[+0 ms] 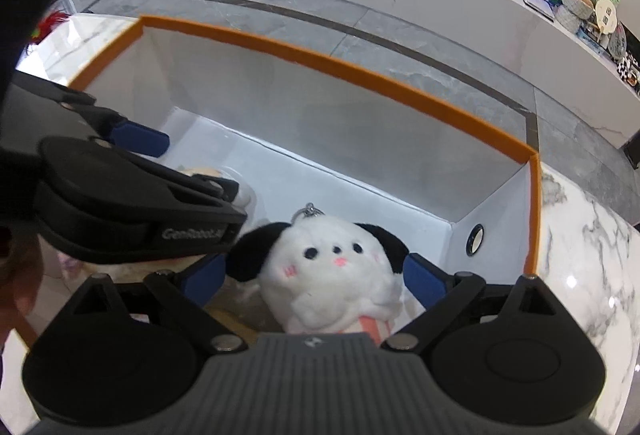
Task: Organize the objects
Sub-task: 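Open left tool dropping lotion tube while right tool releases panda plush in box, then close left tool on yellow tape measure while right tool closes on pink wallet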
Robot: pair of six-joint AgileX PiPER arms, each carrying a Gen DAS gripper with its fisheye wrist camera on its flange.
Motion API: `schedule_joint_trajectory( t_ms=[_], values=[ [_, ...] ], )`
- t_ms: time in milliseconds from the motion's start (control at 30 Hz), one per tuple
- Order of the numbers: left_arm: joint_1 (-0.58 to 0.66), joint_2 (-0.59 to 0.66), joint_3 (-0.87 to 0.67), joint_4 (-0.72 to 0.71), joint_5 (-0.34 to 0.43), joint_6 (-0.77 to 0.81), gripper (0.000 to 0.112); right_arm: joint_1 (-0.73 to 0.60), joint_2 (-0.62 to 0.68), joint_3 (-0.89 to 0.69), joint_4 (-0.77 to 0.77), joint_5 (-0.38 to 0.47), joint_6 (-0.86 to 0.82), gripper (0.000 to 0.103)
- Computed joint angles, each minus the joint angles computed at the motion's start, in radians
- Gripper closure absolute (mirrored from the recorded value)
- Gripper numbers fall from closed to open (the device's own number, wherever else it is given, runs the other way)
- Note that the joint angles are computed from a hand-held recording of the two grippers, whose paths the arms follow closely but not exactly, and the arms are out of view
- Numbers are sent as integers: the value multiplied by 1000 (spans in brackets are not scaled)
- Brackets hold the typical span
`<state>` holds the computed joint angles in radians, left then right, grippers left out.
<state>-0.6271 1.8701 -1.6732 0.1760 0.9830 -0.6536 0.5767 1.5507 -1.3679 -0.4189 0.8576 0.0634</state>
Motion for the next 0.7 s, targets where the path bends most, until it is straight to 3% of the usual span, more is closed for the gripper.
schedule_joint_trajectory(
  t_ms=[367,533,700],
  values=[
    [-62,-143,74,74,26,-85,41,108,-167,111,-47,6,48,6],
    [-156,-305,196,177,18,-254,40,212,-313,205,-112,43,120,5],
    [-320,-439,281,307,92,-424,38,368,-489,318,-187,135,254,4]
  ],
)
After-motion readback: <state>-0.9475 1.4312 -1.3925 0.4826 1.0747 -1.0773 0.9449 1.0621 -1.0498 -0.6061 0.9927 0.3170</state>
